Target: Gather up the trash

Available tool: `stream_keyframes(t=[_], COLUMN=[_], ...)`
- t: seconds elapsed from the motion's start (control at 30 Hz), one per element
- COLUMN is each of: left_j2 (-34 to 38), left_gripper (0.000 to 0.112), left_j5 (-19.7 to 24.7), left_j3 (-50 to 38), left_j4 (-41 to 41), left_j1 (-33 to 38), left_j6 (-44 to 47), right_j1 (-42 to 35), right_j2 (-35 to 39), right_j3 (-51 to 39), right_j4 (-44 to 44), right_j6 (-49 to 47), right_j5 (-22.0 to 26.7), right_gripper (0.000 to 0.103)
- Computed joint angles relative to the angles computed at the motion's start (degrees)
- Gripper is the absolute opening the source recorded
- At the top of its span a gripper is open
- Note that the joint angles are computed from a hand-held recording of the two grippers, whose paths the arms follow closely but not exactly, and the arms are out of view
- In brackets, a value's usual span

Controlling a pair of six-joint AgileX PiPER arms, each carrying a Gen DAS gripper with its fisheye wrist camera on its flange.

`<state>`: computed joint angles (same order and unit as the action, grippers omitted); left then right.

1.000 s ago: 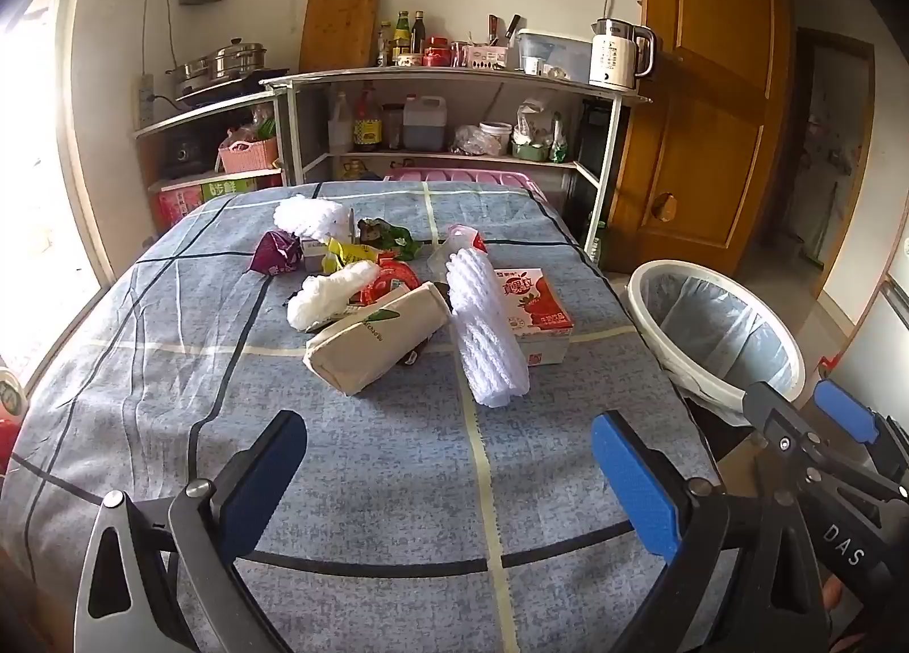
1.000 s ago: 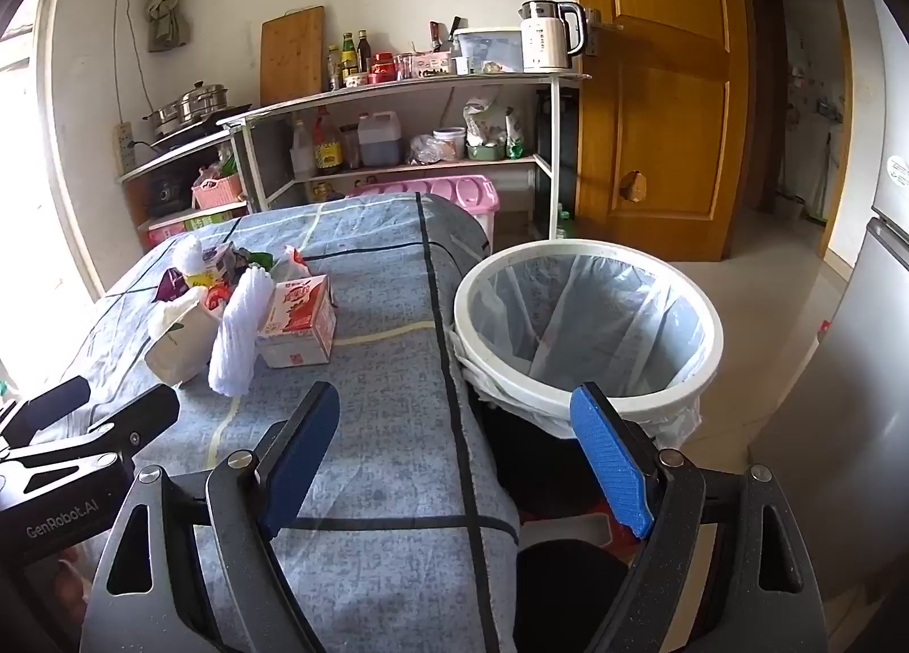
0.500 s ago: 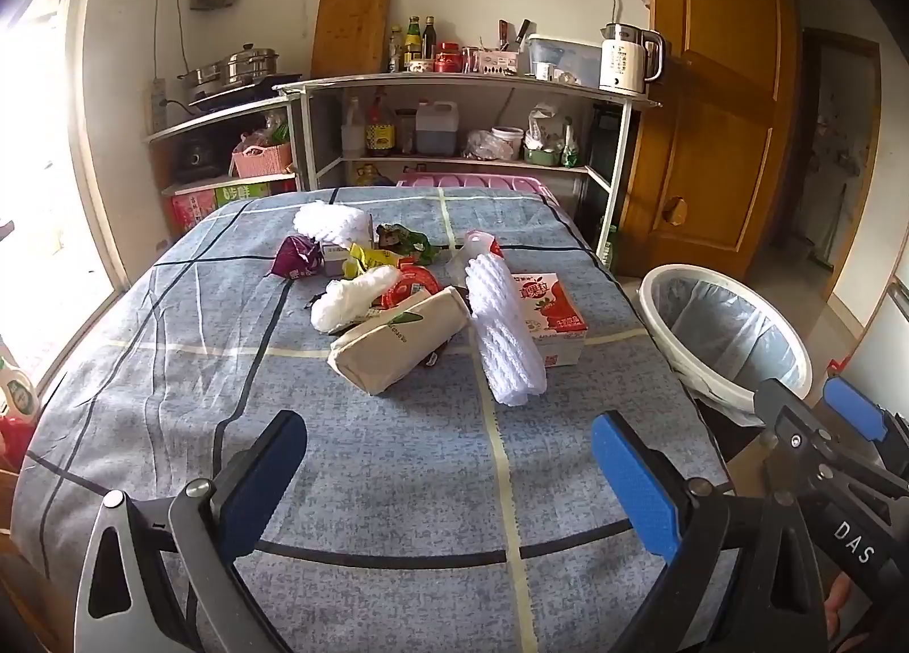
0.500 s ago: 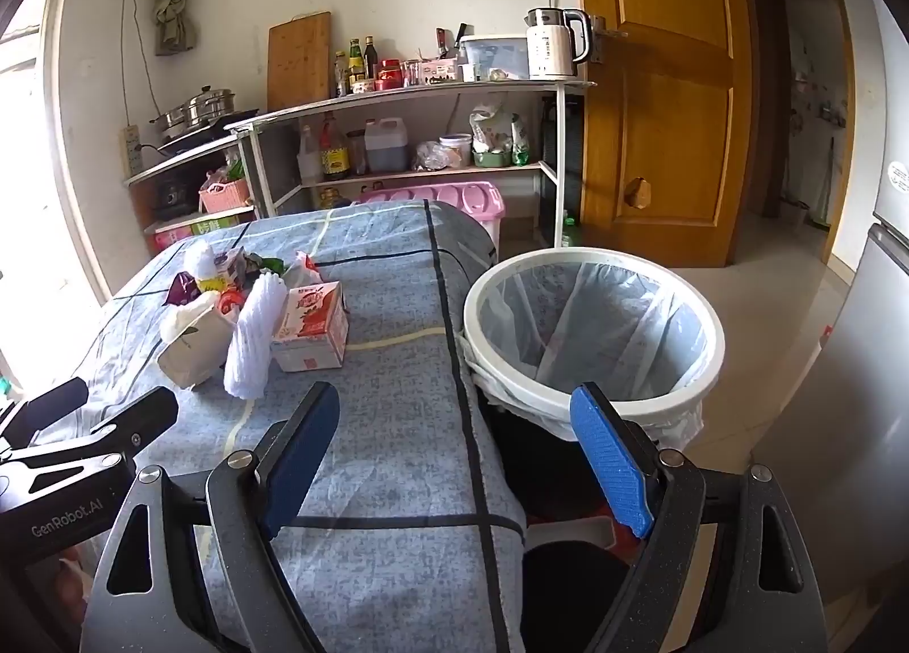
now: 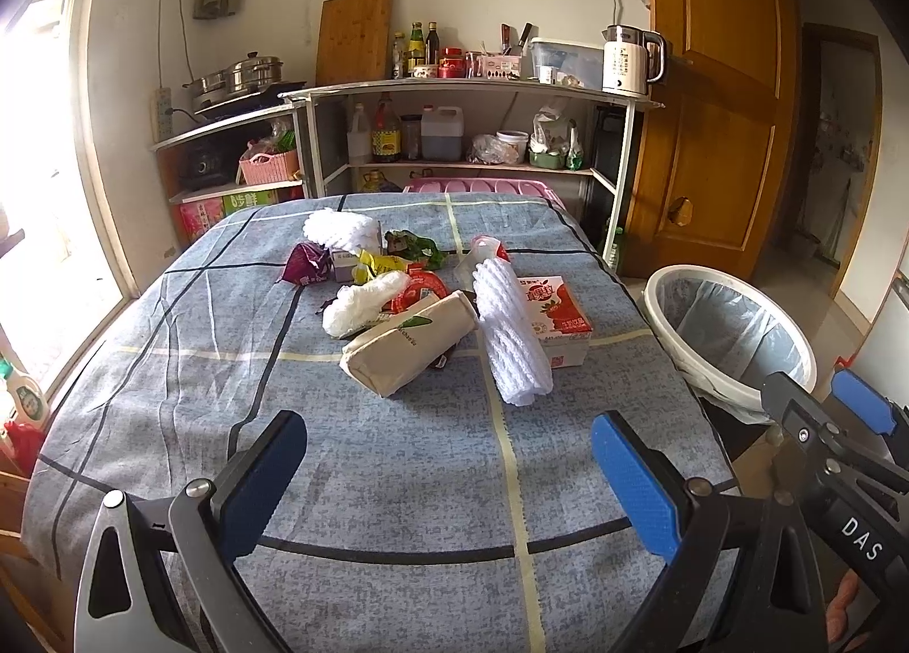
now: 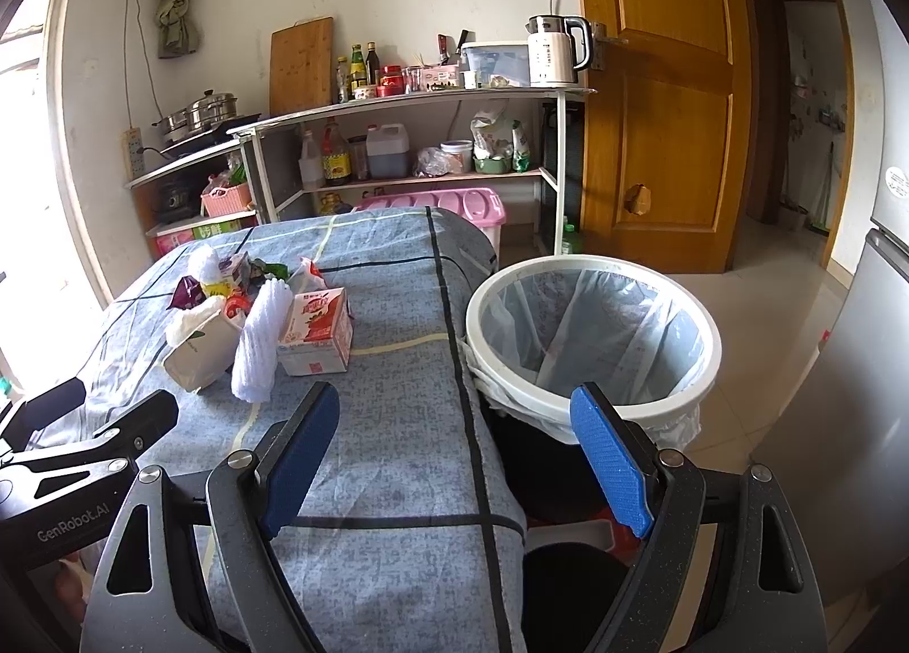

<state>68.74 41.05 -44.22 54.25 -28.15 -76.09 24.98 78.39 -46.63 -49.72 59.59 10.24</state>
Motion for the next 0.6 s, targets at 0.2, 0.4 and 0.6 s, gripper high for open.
stream_keyframes(t=[0.2, 0.4, 0.6], left_j2=[-0.25, -0.35, -0.39], left_gripper=[0.102, 0.102, 0.102], left_j5=[0.35, 0.12, 0.02], left_j3=[0.15, 0.09, 0.19], left_j4=[-0.14, -0.54, -0.57], left_j1=[-0.22, 0.12, 0.14], left_j6=[-0.14, 0.51, 0.55], right_j1=[-0.02, -0.50, 0.54], right_j2=[-0.64, -0.55, -1.00], right_j3=[0.42, 0.58, 0.60], right_j4=[-0.14, 0.30, -0.15], right_j6=[-0.11, -0.54, 0.20], right_j5=[0.12, -0.39, 0.51], right_gripper=[0.084, 0.084, 0.084])
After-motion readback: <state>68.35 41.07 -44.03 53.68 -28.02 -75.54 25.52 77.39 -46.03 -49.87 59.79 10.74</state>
